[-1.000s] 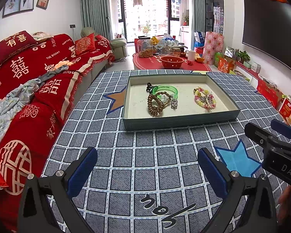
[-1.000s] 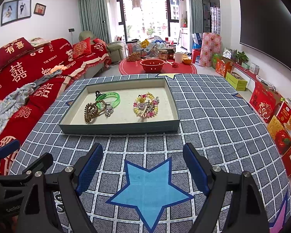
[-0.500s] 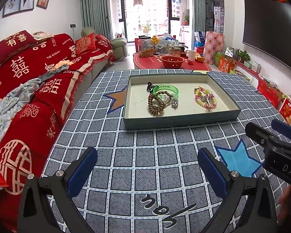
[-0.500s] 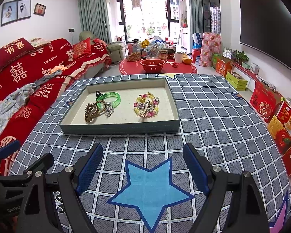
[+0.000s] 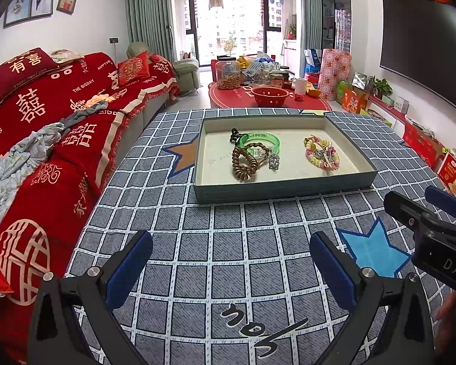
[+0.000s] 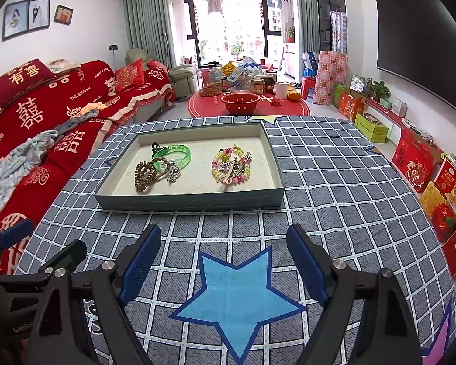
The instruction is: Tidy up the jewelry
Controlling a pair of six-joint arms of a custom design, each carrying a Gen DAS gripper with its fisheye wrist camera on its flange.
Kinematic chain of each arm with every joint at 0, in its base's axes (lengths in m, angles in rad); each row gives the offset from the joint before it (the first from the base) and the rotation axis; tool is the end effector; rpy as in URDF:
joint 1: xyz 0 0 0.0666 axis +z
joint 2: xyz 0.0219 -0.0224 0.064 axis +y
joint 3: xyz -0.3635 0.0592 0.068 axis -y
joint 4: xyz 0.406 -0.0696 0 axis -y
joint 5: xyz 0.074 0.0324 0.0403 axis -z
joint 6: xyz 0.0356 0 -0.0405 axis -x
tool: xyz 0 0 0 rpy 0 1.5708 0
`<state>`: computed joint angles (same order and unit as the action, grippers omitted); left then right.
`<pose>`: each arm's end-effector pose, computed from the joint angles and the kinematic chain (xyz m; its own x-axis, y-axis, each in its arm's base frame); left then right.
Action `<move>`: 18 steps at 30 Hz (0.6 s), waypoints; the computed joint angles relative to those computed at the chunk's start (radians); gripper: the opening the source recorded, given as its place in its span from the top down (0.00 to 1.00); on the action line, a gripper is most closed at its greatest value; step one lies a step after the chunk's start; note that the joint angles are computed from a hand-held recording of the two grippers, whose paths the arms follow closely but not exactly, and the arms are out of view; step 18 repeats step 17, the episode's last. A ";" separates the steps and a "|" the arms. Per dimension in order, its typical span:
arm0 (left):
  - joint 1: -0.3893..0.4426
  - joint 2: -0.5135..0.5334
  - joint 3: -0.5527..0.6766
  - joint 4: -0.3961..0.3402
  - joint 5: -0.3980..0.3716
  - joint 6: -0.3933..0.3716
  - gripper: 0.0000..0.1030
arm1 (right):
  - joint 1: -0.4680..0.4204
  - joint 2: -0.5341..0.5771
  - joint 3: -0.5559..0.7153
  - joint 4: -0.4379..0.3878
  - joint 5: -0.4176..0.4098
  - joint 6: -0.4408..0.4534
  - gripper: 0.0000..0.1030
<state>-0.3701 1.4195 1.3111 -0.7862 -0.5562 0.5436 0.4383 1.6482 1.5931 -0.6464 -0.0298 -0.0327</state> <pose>0.4756 -0.1648 0.3748 -0.6219 -0.2299 -0.7486 -0.3768 0.9258 0.0287 0.5491 0.2581 0.3945 -0.5986 -0.2445 -0.7628 -0.4255 0.9039 0.0442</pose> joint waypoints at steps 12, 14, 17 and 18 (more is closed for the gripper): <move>0.005 -0.012 -0.019 -0.002 0.022 0.021 0.00 | 0.000 0.000 0.001 -0.001 0.001 0.000 0.16; 0.009 -0.013 -0.023 0.006 0.023 0.016 0.00 | -0.002 0.000 0.002 -0.004 -0.001 0.001 0.16; 0.009 -0.016 -0.027 0.008 0.021 0.009 0.00 | 0.000 0.001 0.001 -0.002 0.000 0.000 0.16; 0.009 -0.016 -0.027 0.008 0.021 0.009 0.00 | 0.000 0.001 0.001 -0.002 0.000 0.000 0.16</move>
